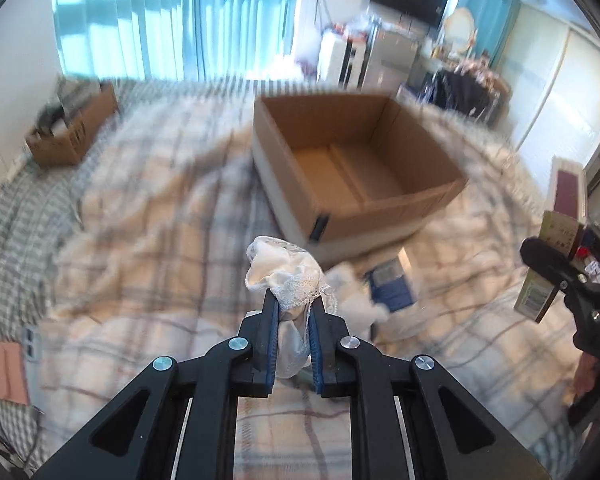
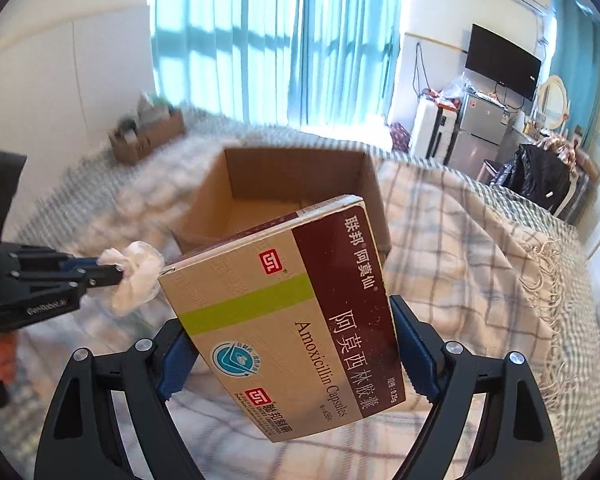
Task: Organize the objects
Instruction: 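Grasp Amoxicillin box with right gripper while left grasps tissues, drop both in box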
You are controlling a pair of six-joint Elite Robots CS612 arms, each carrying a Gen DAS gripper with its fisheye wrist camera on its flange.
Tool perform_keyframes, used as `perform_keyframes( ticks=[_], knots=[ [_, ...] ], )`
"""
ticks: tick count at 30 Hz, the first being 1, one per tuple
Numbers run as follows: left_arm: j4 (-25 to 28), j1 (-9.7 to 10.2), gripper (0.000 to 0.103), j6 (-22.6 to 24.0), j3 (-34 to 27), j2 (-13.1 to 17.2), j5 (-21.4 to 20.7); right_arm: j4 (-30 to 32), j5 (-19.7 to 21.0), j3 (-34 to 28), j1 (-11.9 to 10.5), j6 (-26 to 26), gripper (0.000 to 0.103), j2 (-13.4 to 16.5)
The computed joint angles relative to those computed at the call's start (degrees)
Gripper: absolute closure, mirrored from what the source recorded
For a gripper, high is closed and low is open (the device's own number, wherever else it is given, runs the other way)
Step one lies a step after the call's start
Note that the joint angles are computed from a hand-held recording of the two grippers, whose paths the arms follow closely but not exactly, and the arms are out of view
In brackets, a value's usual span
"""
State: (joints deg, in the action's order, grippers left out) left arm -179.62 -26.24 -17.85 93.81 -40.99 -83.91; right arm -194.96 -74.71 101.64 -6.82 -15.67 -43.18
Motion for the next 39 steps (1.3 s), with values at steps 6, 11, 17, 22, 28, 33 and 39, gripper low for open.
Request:
perform_keyframes(
  ticks=[6,11,17,22,28,33,39],
  knots=[
    [-5.2,-0.56,0.090,0.9,0.1,-2.9,0.7,-3.6,-1.2,1.0,0.3,-0.1,0.017,-3.3],
    [-6.0,-0.73,0.090,2.2,-3.9,-2.6,0.5,-3.0,0.3,-1.9,0.2,1.9,0.017,-4.5],
    [-3.6,-0.85,0.090,3.8,-11.9,1.1,1.7,2.8,1.5,-10.1,0.1,6.5,0.017,-1.7],
    [1.7,-0.11,0.090,3.3,-20.0,6.6,1.1,8.8,0.1,-18.7,0.6,8.0,0.017,3.8],
    [8.8,0.99,0.090,4.7,-29.1,14.0,-1.4,16.8,0.8,-28.2,0.7,10.2,0.018,11.6],
    [9.3,1.29,0.087,6.2,-31.7,16.9,-2.1,15.7,-2.0,-30.9,1.3,6.1,0.018,14.8],
    [9.6,1.21,0.034,5.3,-29.3,15.3,-2.2,11.6,2.2,-28.7,0.7,8.6,0.000,13.4]
  ],
)
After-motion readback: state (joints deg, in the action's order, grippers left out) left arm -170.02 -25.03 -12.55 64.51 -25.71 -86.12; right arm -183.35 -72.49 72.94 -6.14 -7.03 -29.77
